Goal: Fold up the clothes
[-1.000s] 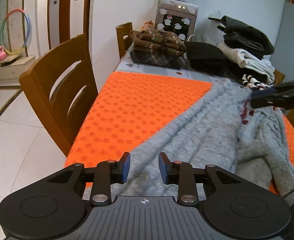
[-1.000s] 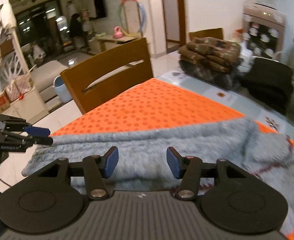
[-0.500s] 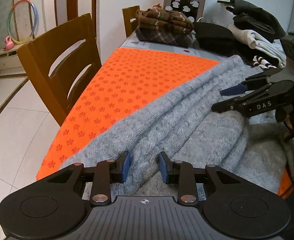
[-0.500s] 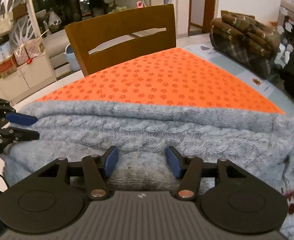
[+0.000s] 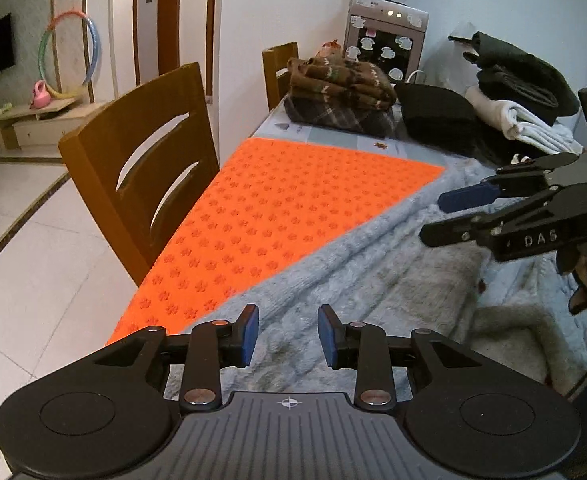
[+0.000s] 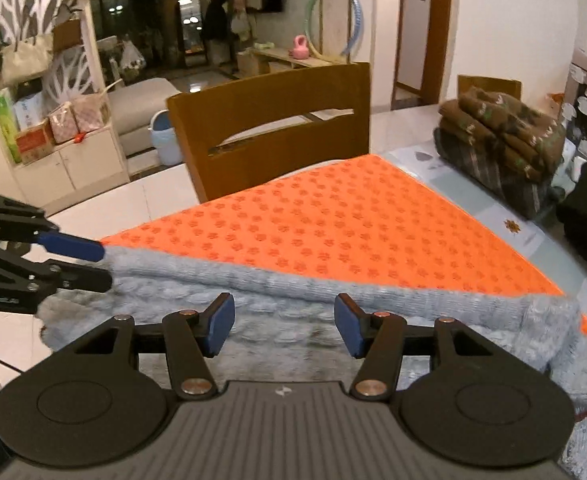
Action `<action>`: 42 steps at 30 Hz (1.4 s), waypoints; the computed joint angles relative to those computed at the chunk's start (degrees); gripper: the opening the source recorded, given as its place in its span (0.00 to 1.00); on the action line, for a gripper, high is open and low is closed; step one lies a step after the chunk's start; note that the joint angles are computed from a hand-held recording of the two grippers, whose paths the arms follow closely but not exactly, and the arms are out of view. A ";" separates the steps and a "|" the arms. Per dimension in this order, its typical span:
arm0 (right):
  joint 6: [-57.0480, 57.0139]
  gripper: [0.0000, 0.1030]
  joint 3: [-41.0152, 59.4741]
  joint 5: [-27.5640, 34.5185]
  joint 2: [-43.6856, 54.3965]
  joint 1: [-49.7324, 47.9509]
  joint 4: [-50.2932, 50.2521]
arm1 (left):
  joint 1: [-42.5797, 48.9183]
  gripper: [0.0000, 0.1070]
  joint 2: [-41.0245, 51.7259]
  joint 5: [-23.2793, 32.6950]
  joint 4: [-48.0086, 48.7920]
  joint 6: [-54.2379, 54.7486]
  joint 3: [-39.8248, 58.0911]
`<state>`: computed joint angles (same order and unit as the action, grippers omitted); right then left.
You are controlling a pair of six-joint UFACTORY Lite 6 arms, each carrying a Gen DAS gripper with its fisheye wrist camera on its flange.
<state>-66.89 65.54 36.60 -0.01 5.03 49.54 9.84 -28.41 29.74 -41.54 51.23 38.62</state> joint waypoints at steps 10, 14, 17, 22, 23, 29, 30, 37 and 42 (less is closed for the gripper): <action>-6.34 0.61 -9.22 -3.46 0.76 2.49 1.41 | -3.61 0.35 0.23 -6.86 2.10 -2.03 -8.62; -7.58 0.61 -8.41 -0.90 1.43 0.78 4.28 | -2.89 0.35 -0.35 -5.66 3.10 -4.80 -7.87; -7.09 0.61 -5.19 2.64 2.18 -1.75 5.38 | -3.16 0.35 -1.72 -4.57 7.11 -10.11 -6.72; -5.39 0.61 3.49 5.75 6.05 -6.97 5.27 | -5.11 0.38 -2.50 -3.96 12.45 -18.99 -3.61; -4.87 0.61 5.46 5.64 7.29 -7.74 4.44 | -5.42 0.38 -2.38 -4.07 12.66 -19.47 -3.17; -1.77 0.61 12.89 2.48 14.46 -9.30 -1.68 | -8.27 0.41 0.25 -6.56 15.69 -24.54 -1.95; -1.24 0.61 13.15 1.72 15.57 -9.11 -2.75 | -9.04 0.41 1.02 -7.24 17.05 -26.22 -2.10; -2.27 0.61 11.84 -2.58 20.01 -7.84 -2.89 | -9.62 0.41 3.20 -11.74 15.79 -25.91 -6.22; -3.92 0.61 12.01 -1.97 20.76 -8.34 -1.40 | -9.76 0.42 3.38 -12.56 14.63 -25.45 -6.43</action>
